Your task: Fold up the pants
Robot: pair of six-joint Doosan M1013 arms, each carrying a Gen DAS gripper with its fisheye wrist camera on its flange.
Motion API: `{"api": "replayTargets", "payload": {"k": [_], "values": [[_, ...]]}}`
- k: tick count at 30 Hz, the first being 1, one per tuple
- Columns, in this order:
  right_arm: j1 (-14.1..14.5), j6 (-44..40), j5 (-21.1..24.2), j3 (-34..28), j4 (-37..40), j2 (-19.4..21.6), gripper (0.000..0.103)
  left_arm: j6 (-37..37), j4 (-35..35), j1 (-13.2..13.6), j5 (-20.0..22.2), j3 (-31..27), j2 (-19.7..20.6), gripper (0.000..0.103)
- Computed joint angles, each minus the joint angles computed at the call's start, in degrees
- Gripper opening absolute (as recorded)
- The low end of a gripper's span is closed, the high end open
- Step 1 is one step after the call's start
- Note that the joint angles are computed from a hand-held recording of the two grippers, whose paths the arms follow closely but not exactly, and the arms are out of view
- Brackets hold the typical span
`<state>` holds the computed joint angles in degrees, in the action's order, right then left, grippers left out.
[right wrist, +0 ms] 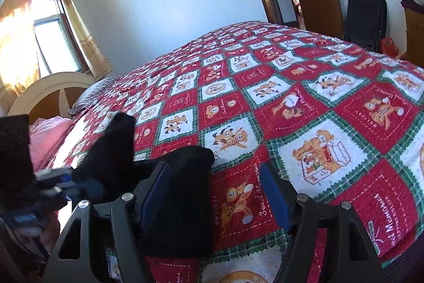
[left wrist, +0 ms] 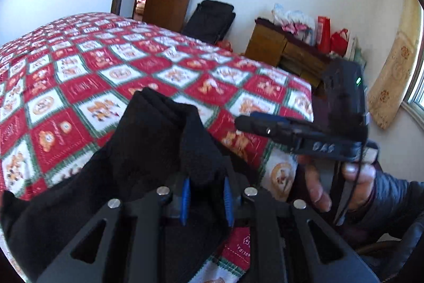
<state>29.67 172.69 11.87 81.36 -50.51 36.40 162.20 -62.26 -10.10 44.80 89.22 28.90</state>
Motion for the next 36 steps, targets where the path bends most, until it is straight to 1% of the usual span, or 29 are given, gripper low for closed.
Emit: {"api": "replayTargets", "payload": {"k": [1,3,4,5,6,8,9,11,12,14,15,16,17,18,19,22,23,24,25,27,28,29,30,31,32,35,36], "values": [[-0.1,-0.5,-0.6,0.1,0.7,0.0,0.071,1.1,-0.5,-0.2,-0.8,0.8,-0.3,0.026],[-0.2,-0.9,-1.6,0.4,1.4,-0.1,0.071,3.3,-2.2,0.0,0.9,1.3,-0.7,0.030],[-0.4,-1.4,-2.2,0.5,2.2,-0.1,0.071,5.0,-3.5,0.2,0.9,2.2,-1.2,0.036],[-0.5,-2.6,-2.9,0.6,3.9,-0.1,0.071,7.1,-5.1,0.6,0.7,3.2,-2.0,0.047],[-0.7,-5.3,-3.8,0.8,7.4,-0.1,0.071,9.1,-6.9,1.0,0.9,4.0,-2.6,0.053],[-1.1,-12.6,-5.4,1.0,16.2,-0.2,0.071,13.6,-11.4,2.0,0.4,5.9,-3.9,0.074],[-1.2,-15.0,-6.1,1.2,19.4,-0.3,0.071,15.4,-13.5,2.5,-0.5,6.9,-4.7,0.077],[-1.3,-17.6,-6.8,1.2,22.7,-0.6,0.071,18.9,-17.8,3.4,-3.6,8.8,-5.9,0.083],[-1.2,-18.6,-6.9,1.1,23.6,-0.7,0.071,19.6,-19.1,3.6,-6.0,9.2,-6.1,0.085],[-1.0,-20.2,-6.7,0.6,24.5,-0.7,0.071,22.2,-22.6,3.9,-11.8,10.3,-6.5,0.093],[-0.8,-21.0,-6.1,0.0,24.8,-0.5,0.071,22.8,-23.6,4.0,-14.4,10.7,-6.7,0.095],[-0.5,-24.1,-5.5,-0.8,27.1,-0.2,0.071,23.5,-24.4,4.0,-17.5,11.1,-6.7,0.096],[-0.3,-29.0,-4.1,-2.1,30.8,0.2,0.071,23.7,-24.8,4.0,-20.6,11.4,-6.7,0.096],[0.0,-32.8,-2.6,-3.3,33.4,0.8,0.071,22.7,-24.4,4.2,-22.3,11.4,-6.4,0.096],[0.3,-36.4,-0.5,-5.0,35.4,1.5,0.071,21.6,-24.3,4.5,-23.2,11.4,-6.1,0.096],[1.2,-40.2,6.2,-9.3,35.3,3.6,0.071,15.9,-23.1,5.6,-24.8,11.1,-5.0,0.096],[1.3,-44.7,7.9,-10.4,39.0,4.3,0.071,14.4,-22.7,5.8,-25.0,10.9,-4.6,0.096],[1.4,-48.3,8.4,-10.6,41.9,4.4,0.071,12.9,-22.5,6.2,-25.0,10.9,-4.3,0.096],[1.7,-49.7,9.5,-11.0,42.0,4.7,0.071,11.4,-22.0,6.5,-25.0,10.8,-4.1,0.096],[2.7,-48.4,13.4,-12.4,36.1,5.5,0.071,8.5,-21.0,6.8,-24.6,10.4,-3.5,0.096],[3.1,-47.7,16.7,-13.7,33.3,6.3,0.068,7.0,-20.0,6.9,-24.3,10.2,-3.2,0.096],[3.6,-46.3,19.3,-14.7,30.4,6.9,0.061,5.9,-19.5,6.9,-24.1,10.1,-3.0,0.096],[3.6,-46.6,19.3,-14.5,30.5,6.9,0.039,5.7,-19.4,6.8,-24.2,10.1,-2.9,0.097],[3.4,-48.3,19.0,-14.3,32.2,6.8,0.018,5.7,-19.3,6.7,-24.4,10.2,-2.9,0.099],[3.4,-47.2,18.3,-13.5,30.9,6.2,0.010,6.7,-20.2,6.6,-24.8,10.4,-2.9,0.102],[2.9,-46.8,13.7,-10.7,32.2,3.9,0.009,7.8,-20.1,5.9,-27.3,10.4,-2.9,0.103],[3.1,-45.0,14.1,-10.5,30.3,3.5,0.008,7.7,-19.2,5.5,-28.8,10.3,-2.7,0.103]]}}
